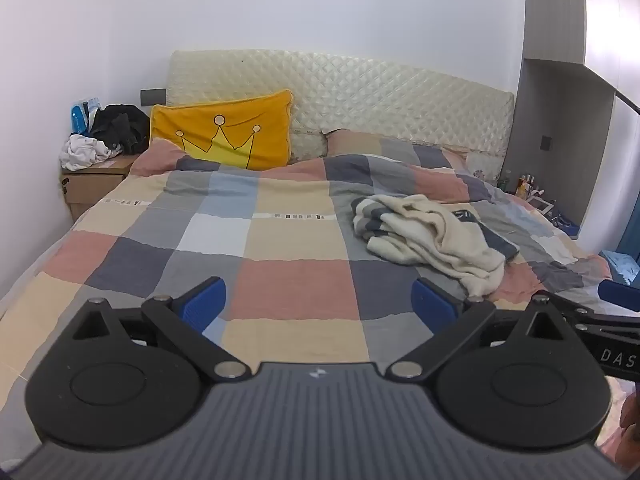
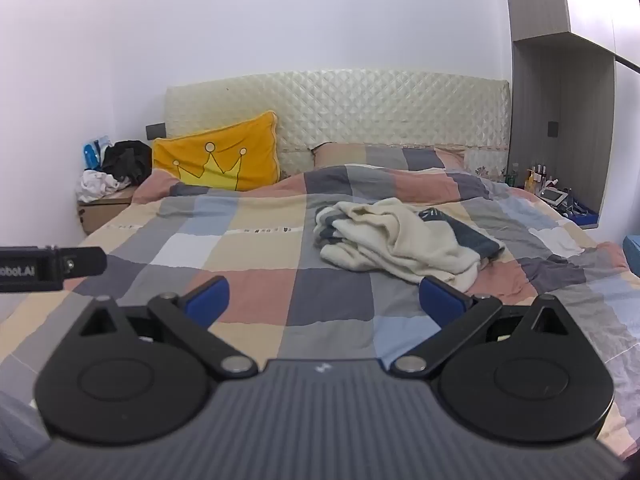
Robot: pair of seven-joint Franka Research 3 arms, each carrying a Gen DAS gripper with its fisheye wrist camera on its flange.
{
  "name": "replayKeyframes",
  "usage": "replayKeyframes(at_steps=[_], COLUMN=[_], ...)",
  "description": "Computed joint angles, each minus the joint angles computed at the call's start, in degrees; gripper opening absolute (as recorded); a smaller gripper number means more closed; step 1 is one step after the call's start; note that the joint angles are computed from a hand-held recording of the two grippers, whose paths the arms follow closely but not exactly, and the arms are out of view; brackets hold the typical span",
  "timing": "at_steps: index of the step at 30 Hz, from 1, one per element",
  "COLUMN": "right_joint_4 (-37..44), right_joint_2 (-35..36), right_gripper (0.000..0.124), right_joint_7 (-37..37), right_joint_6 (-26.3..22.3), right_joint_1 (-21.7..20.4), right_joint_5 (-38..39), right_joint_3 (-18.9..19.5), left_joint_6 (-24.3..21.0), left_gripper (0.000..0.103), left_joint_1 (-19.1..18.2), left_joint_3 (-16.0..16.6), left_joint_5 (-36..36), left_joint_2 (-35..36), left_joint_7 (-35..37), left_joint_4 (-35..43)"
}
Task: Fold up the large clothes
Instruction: 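Move both grippers toward the crumpled cream fleece blanket on the bed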
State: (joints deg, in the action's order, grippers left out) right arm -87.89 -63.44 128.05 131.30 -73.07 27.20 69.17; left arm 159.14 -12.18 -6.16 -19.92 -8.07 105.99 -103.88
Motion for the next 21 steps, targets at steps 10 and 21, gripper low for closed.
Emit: replayKeyframes(at_steps=[10,21], right_joint_4=[-0.9,-1.7], right_joint_2=[0.6,0.3], right_gripper=[0.103,0.103], right_joint_7=[0.7,1.1], right_joint_6=[0.9,0.7], right_joint_1=[0.9,1.7], right_joint_5=[-0.1,-1.7], right_joint_3=[0.2,0.0], left_joint_6=[-1.1,-2.0], left_gripper=[0.101,0.101], left_joint_1=[0.0,-0.1], left_joint_3=[0.1,0.3], left_joint_5=[-1.2,-4.0], left_joint_2=[0.2,0.3], left_joint_7=[0.9,3.4], left_joint_4=[0.5,1.1])
